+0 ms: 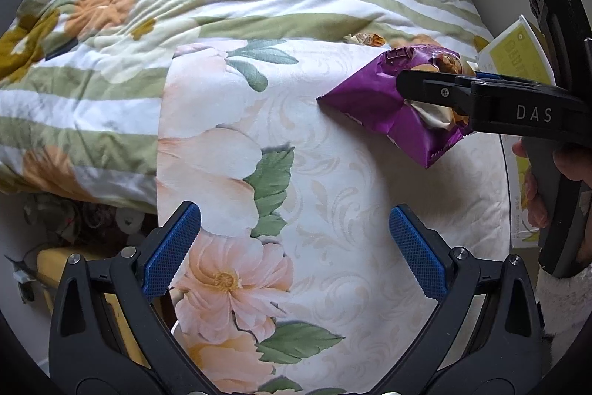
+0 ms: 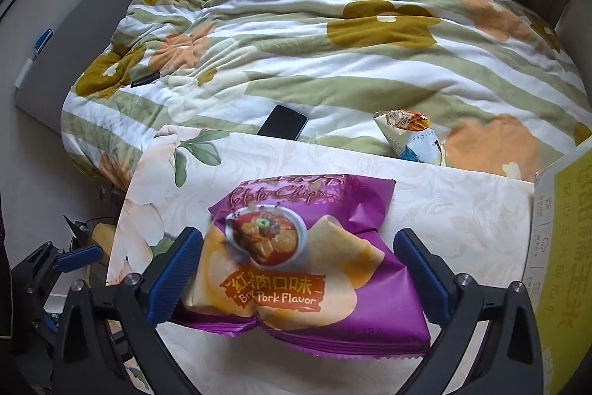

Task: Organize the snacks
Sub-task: 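Grasp the purple potato chip bag with the right gripper, then carry the purple chip bag into the box and open the right gripper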

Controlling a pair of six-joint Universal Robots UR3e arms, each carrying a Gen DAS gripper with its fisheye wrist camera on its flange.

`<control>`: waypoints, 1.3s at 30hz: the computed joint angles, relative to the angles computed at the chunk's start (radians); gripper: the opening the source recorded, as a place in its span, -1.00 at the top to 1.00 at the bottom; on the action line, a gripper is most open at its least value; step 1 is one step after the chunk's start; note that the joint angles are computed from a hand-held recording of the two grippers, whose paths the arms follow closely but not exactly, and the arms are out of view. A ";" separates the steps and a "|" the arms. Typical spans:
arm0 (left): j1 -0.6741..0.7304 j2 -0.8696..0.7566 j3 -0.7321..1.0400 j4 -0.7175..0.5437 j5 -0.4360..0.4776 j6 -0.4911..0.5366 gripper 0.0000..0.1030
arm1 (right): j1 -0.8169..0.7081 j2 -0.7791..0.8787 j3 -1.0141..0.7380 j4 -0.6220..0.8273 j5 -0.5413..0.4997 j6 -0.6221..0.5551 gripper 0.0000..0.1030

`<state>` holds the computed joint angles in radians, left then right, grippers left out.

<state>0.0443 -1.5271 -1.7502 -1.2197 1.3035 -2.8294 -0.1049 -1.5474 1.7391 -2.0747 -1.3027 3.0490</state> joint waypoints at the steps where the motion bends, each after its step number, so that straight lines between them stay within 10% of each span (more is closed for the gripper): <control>1: 0.000 -0.004 0.002 0.001 0.000 0.003 -0.97 | 0.006 0.010 -0.008 0.012 0.003 -0.003 -0.99; 24: -0.039 0.070 -0.027 -0.051 0.032 -0.022 -0.96 | -0.019 -0.220 0.180 0.019 0.009 0.007 -0.36; 33: -0.190 0.095 0.182 -0.155 0.056 -0.129 -0.97 | -0.219 -0.456 0.023 0.370 0.140 -0.130 -0.36; 39: -0.363 0.017 0.397 -0.194 0.076 -0.237 -0.97 | -0.577 -0.603 -0.190 0.781 0.271 -0.457 -0.36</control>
